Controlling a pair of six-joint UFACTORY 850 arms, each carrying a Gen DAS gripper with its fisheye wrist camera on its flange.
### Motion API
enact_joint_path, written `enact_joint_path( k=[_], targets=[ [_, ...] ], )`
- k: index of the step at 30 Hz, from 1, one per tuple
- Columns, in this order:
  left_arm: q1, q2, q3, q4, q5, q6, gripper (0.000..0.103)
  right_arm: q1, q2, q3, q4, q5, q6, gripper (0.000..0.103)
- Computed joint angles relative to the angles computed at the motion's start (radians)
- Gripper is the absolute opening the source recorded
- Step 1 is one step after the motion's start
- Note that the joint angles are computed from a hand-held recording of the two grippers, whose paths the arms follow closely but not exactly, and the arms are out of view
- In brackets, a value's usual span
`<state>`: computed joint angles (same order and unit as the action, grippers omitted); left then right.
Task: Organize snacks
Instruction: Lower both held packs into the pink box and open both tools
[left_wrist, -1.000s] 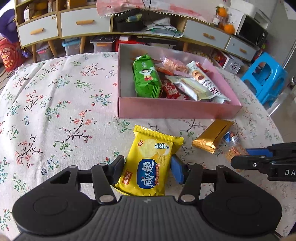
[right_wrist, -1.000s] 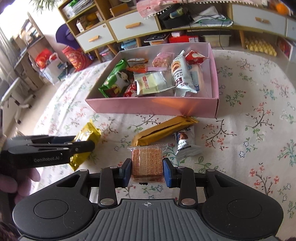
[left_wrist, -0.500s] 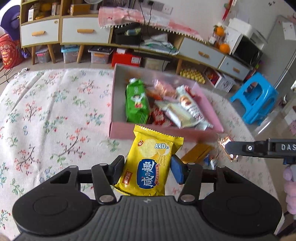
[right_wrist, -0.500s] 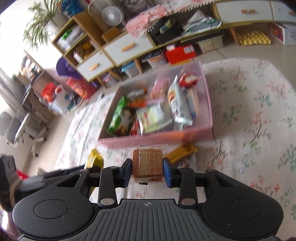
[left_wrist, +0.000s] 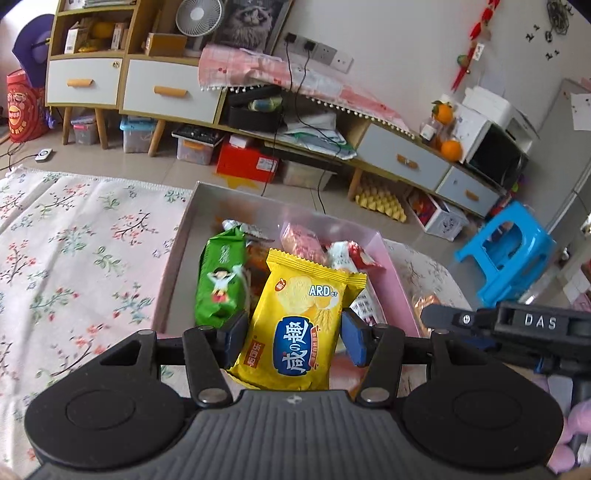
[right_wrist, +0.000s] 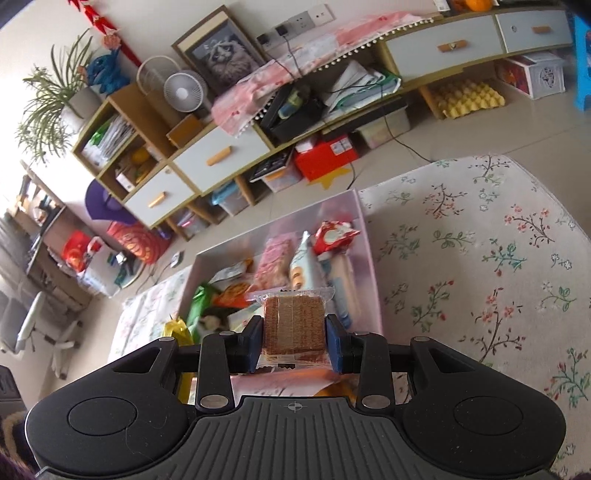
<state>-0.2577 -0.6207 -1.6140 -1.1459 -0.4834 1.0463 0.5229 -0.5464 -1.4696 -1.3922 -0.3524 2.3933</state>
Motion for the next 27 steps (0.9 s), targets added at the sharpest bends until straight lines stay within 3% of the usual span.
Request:
enact_joint_path(
  k=[9,15,20,24,27],
  targets=[
    [-0.033,-0.013,0.009,-0.077,0.088,0.072,0.051,-0.025,-0.015,0.014,0.015,0.004,0.012,0.033],
    [-0.038,-0.005,0.035,-0.221,0.148,0.225,0.051,-0.025,-0.022,0.015,-0.048,0.014,0.072,0.034],
    [-0.037,-0.012,0.029,-0.214,0.143,0.236,0.052,-0.015,-0.023,0.015,-0.110,-0.006,0.115,0.039],
    [-0.038,0.005,0.048,-0.282,0.153,0.327,0.070,-0.017,-0.016,0.022,-0.085,0.004,0.071,0.040],
    [-0.040,0.007,0.045,-0.254,0.152,0.304,0.073,-0.015,-0.005,0.035,-0.100,-0.003,0.085,0.045]
  ],
)
